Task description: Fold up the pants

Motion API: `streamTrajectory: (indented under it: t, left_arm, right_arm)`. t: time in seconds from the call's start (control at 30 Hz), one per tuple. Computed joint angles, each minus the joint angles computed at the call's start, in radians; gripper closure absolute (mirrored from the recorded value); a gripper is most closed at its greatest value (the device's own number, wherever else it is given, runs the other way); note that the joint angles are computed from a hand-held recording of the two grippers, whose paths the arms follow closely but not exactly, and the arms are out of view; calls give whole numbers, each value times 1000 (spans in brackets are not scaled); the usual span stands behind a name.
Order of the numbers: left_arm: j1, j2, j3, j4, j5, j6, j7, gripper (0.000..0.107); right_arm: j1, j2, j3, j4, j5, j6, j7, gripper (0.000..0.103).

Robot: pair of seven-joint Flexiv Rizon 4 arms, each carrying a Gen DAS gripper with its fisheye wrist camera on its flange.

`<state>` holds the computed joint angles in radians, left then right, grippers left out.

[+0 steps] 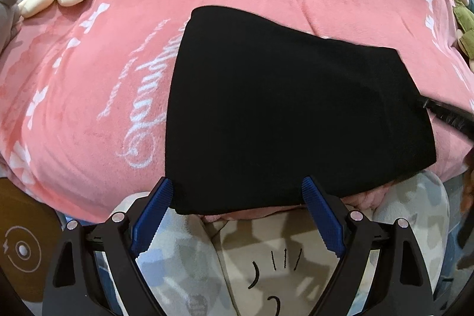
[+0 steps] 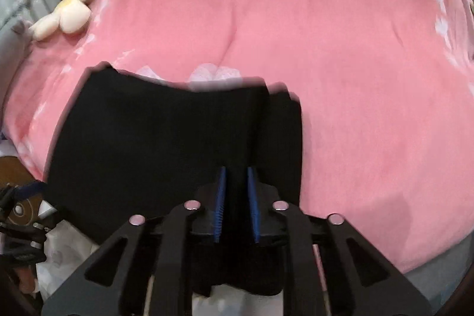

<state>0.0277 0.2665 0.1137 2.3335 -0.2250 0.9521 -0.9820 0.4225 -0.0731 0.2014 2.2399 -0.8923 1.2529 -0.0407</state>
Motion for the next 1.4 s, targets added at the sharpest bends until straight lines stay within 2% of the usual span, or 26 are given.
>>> streamTrajectory:
  t: [0.13,0.17,0.23,0.27,0.33,0.37,0.43,0.47,0.57,0.63,0.67,0.7,0.77,0.8,0.87,0.93,1.0,1.03,1.1,1.17,1.2,1.23,1.27,1.3,1.37,1.4]
  left_arm:
    - [10,-5,1,1,19,9,-8,20]
    - [10,-10,1,-1,14,4,-11,20]
    - [11,-18,-1,-6,11,-1,-17,20]
    - [11,-20,-4,-8,17,4,-21,20]
    - [11,-21,-8,-8,28,12,-27,20]
    - [10,-21,-6,-9,24,11,-26,20]
    - [9,-19,-2,-9,19,5,-23,20]
    - [9,-18,0,-10,17,3,-17,20]
    - [11,-22,4,-10,8,-1,-14,20]
    - [2,-26,13,-13,-34,-18,6,20]
    - [-8,-29,27,-15,-86,-31,38,20]
    - [-14,-33,38,-16,-137,-40,70,20]
    - [-19,-56,67,-30,-277,-101,137,19]
    - [-13,-72,74,-39,-337,-130,158,19]
    - [12,-117,75,-60,-428,-176,166,19]
    - [38,-154,60,-78,-469,-199,153,19]
    - [51,-190,40,-92,-504,-209,167,19]
    - [54,-204,32,-96,-524,-218,182,19]
    - [66,-240,18,-119,-552,-284,189,17]
    - [70,-260,3,-127,-580,-301,183,12]
    - [68,-262,-6,-128,-572,-288,177,10]
    - [64,-262,-13,-131,-554,-273,167,11]
    - [63,-255,-15,-134,-545,-273,164,15]
    - [60,-246,-16,-132,-549,-269,185,30]
    - [52,-212,-13,-123,-543,-257,229,55]
    - [52,-197,-6,-122,-557,-271,251,72]
  right_arm:
    - [-42,105,-9,40,-298,50,297,86]
    - [-56,107,-4,41,-314,85,311,86]
    - [-61,90,14,42,-263,146,251,86]
    - [-48,72,31,35,-182,126,167,87]
    - [-18,28,77,16,33,15,-24,91]
    - [-9,12,72,20,65,6,-42,91]
    - [-2,30,28,51,1,76,55,90]
    - [0,43,29,50,6,68,66,86]
    - [-6,93,38,47,-57,21,105,85]
    - [-11,121,54,55,-45,-17,101,64]
    - [-17,133,61,63,-51,-41,113,41]
    - [-24,145,67,75,-67,-68,135,29]
    - [-33,149,76,89,-74,-101,166,29]
    - [-36,149,75,98,-62,-85,170,29]
    - [-64,135,53,133,-78,32,211,26]
    - [-101,102,25,154,-154,153,289,22]
    - [-100,58,15,143,-116,203,265,22]
    - [-107,33,-11,139,-174,259,318,22]
    - [-116,-16,-96,118,-388,397,519,15]
    - [-114,-35,-111,99,-443,410,586,15]
    - [-112,-46,-95,94,-396,396,541,27]
    - [-104,-51,-71,93,-316,367,473,34]
    - [-94,-51,-65,92,-271,354,430,47]
    - [-80,-44,-81,90,-285,358,432,59]
    - [-67,-13,-95,91,-320,357,444,66]
    - [-66,-1,-89,88,-334,347,447,68]
